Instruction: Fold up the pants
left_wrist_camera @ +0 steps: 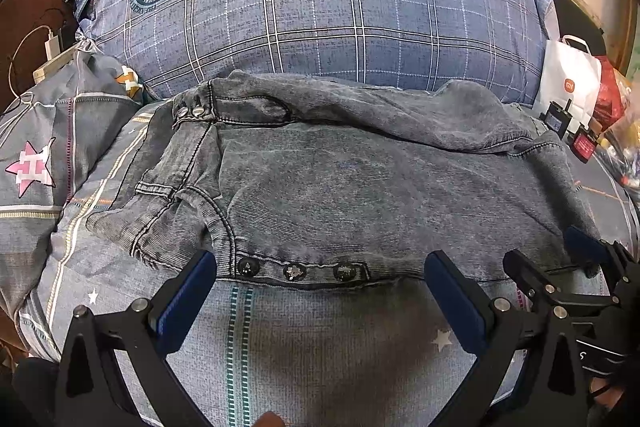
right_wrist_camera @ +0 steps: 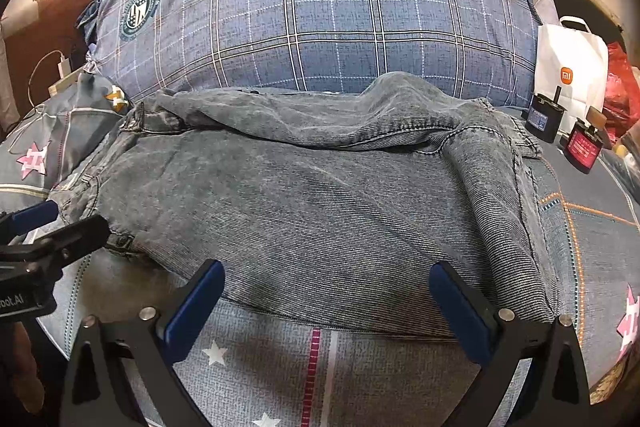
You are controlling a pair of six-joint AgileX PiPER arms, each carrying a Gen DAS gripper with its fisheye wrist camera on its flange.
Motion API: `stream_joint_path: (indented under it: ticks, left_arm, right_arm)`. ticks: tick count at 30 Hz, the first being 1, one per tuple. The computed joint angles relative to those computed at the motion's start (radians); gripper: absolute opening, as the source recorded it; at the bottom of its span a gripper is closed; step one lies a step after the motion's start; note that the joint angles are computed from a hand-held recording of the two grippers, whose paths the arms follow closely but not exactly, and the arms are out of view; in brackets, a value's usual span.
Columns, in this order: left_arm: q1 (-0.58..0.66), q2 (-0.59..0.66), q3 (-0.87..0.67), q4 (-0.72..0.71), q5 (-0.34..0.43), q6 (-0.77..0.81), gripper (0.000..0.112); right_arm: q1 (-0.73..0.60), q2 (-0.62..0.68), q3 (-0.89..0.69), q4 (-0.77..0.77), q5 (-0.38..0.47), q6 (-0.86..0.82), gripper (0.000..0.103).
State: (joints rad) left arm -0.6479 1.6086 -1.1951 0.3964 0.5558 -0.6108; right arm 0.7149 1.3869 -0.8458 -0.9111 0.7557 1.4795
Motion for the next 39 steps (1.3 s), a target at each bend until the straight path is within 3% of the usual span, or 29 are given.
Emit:
stream_joint_path:
  ticks: [39]
  left_arm:
    - [0.020, -0.002, 0.011, -0.036, -0.009, 0.021, 0.103]
  right_arm:
    - [0.009, -0.008, 0.000, -0.007, 0.020, 0.005, 0.103]
